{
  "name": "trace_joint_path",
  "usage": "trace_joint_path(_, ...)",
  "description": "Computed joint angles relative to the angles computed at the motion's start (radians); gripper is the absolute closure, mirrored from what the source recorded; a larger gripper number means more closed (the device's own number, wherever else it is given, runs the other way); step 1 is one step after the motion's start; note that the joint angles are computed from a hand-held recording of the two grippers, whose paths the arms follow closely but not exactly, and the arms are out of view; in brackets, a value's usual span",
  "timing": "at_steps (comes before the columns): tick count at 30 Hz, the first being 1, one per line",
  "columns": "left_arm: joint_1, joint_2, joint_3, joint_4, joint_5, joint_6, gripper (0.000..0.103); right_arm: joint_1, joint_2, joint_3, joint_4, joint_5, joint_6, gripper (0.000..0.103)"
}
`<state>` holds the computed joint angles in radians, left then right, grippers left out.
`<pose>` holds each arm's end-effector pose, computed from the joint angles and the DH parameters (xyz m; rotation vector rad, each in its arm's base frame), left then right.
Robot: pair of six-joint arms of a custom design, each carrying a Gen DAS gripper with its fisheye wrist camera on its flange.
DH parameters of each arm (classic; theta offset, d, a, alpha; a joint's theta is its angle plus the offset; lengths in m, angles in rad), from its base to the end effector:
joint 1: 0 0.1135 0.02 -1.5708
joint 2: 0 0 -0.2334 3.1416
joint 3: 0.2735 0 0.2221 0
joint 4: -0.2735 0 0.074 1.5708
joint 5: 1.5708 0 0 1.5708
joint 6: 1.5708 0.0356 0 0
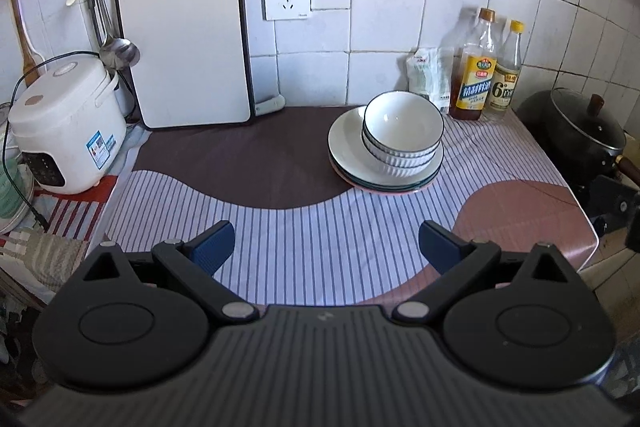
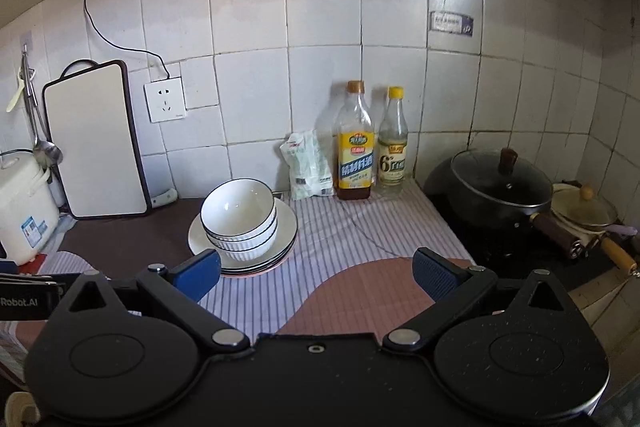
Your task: Organize plates and bowls
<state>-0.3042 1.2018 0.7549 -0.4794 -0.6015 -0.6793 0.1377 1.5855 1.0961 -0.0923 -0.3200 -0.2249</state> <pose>0.2128 -0.0457 0.2103 -0.6607 2.2081 0.2654 0.3258 0.0564 0.2401 -0.5651 2.0572 0.2927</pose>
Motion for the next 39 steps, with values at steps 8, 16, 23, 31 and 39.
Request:
trace_joint_path(8, -0.054, -0.023, -0.06, 0.045, -0.072, -0.005, 0.003, -0.002, -0.024, -0.053, 0.017, 0.0, -0.035, 0.0)
trace_joint_path(16, -0.106, -0.072, -0.099, 0.052, -0.103, -0.064, 0.001, 0.006, 0.006, -0.046, -0.006, 0.005, -0.018, 0.0)
trace_joint_path(23, -0.086, -0.071, -0.128, 0.087, -0.057, -0.041, 0.0, 0.003, -0.014, -0.073, 0.011, -0.016, -0.033, 0.0)
trace_joint_path(31, -0.113, -0.041, -0.139, 0.103, -0.11, -0.053, 0.0, 0.011, -0.029, -0.105, 0.016, -0.014, -0.053, 0.0)
trace_joint_path(39, -0.151, 0.012, -0.113, 0.06, -0.155, -0.064, 0.0, 0.023, -0.047, -0.146, 0.074, 0.008, -0.061, 0.0)
